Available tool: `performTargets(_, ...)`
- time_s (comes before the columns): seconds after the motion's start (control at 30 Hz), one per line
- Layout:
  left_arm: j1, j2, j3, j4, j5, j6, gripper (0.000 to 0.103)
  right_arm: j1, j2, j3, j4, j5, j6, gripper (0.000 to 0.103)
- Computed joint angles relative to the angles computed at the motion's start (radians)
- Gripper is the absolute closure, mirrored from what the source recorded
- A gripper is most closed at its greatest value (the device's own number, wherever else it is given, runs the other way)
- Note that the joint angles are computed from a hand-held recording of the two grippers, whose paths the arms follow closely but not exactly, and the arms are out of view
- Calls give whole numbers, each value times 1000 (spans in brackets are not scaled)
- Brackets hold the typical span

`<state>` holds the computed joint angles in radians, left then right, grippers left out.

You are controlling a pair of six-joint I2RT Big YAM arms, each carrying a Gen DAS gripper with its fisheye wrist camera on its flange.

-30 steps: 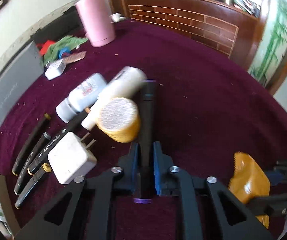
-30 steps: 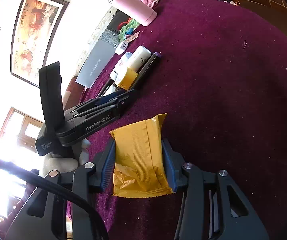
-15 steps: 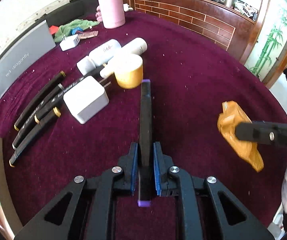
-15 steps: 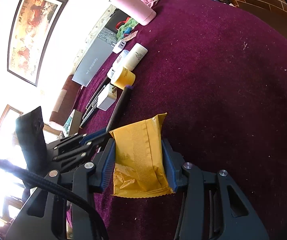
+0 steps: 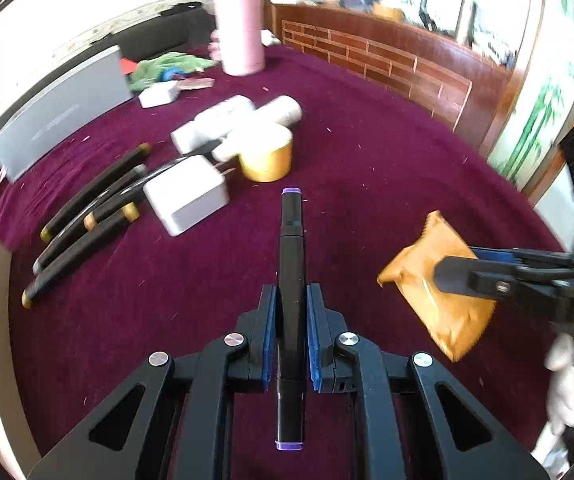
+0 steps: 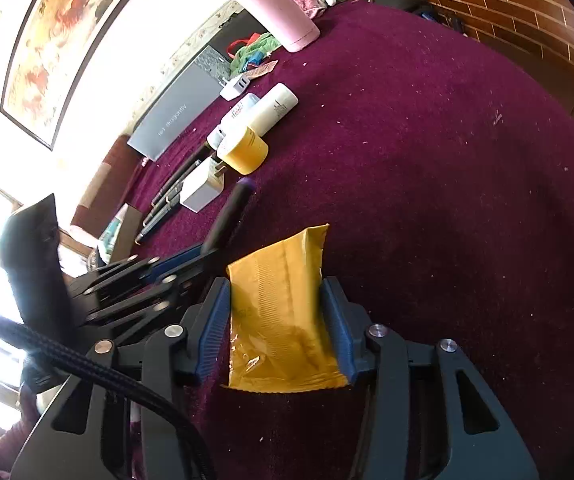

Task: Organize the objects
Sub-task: 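Carry the marker and yellow bag into the cardboard tray and release both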

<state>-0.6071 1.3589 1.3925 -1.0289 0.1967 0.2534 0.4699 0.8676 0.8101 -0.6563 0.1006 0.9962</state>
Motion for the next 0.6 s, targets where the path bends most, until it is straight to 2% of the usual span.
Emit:
performTargets(0.13, 73, -65, -32, -10, 80, -17, 92, 41, 55, 56, -62, 67, -26, 44)
performTargets(0.23, 119, -95, -51, -13, 120, -21, 92, 95, 128, 125, -154, 177, -34, 42)
performTargets(0.3, 155, -116, -65, -13, 145, -26, 92, 127, 189, 183, -245, 257, -45, 50)
performTargets(0.33, 175, -124, -71, -11, 158, -29, 92, 147, 221, 215, -302, 302, -46, 61)
performTargets(0.4, 216, -140, -80, -12, 181, -32, 92, 164, 235, 236, -331, 309, -59, 62)
performTargets(0.6, 382, -183, -88, -36, 263, -33, 92, 188, 246, 277, -337, 278, -64, 63)
